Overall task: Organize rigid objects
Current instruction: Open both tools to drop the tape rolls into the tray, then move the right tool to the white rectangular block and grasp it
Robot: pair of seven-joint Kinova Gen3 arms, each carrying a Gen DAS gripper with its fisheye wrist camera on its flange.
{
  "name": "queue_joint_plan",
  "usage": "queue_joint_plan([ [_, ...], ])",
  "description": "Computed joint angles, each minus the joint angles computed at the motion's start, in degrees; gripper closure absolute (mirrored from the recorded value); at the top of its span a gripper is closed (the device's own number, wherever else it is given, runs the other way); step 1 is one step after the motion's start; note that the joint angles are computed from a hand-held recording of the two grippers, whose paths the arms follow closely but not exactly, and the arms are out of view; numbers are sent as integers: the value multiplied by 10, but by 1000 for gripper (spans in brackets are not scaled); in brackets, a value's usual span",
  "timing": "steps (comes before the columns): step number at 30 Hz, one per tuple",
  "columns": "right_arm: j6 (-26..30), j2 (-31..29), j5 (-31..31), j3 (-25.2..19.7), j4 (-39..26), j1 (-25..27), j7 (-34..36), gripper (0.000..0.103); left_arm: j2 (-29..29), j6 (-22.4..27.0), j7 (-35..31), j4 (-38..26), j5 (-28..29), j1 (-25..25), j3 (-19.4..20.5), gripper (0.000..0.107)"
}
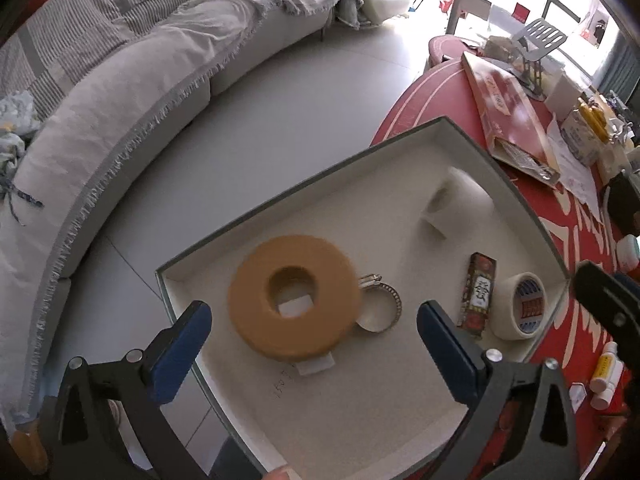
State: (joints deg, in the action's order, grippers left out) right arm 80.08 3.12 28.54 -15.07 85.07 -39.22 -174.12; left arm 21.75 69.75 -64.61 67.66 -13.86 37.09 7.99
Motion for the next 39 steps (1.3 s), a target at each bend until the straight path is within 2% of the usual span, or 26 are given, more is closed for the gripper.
queue_joint_plan([
  [3,57,-32,28,-21,32,-18,-55,4,-12,-13,-4,16,10,-5,5,5],
  [5,90,-54,14,-32,62,-15,-81,4,-17,-16,-6,23,17,-7,8,5],
  [8,94,-80,-32,-36,102,7,-71,4,-24,-15,-11,32,23,-7,13,5],
  [11,105,-85,-35,-47,118,23,-66,4,-33,-19,-11,46,20,-1,16,5],
  [15,64,-107,-30,-37,142,60,-86,4,-42,-17,-12,57,29,-3,22,5],
  [21,-18,-87,-60,-65,143,213,-36,4,-63,-24,-6,64,49,-21,23,5],
  [23,-64,-90,-106,-30,143,236,-19,4,-67,-25,1,62,47,-27,20,5],
  [27,-149,-80,-199,76,157,207,-16,5,-67,-22,-2,60,49,-40,21,5],
  [29,-155,-58,-246,117,145,193,-5,13,-68,-25,-4,67,53,-45,21,5],
  [31,-134,-42,-291,123,124,221,24,14,-70,-29,-8,76,68,-55,22,5],
  [33,-123,-25,-318,107,107,257,34,14,-72,-35,-15,88,88,-68,23,5],
  [37,-83,4,-319,108,71,259,2,15,-81,-45,-34,117,127,-92,25,5],
  [39,-44,30,-311,108,40,253,-13,15,-88,-50,-49,130,146,-105,26,5],
])
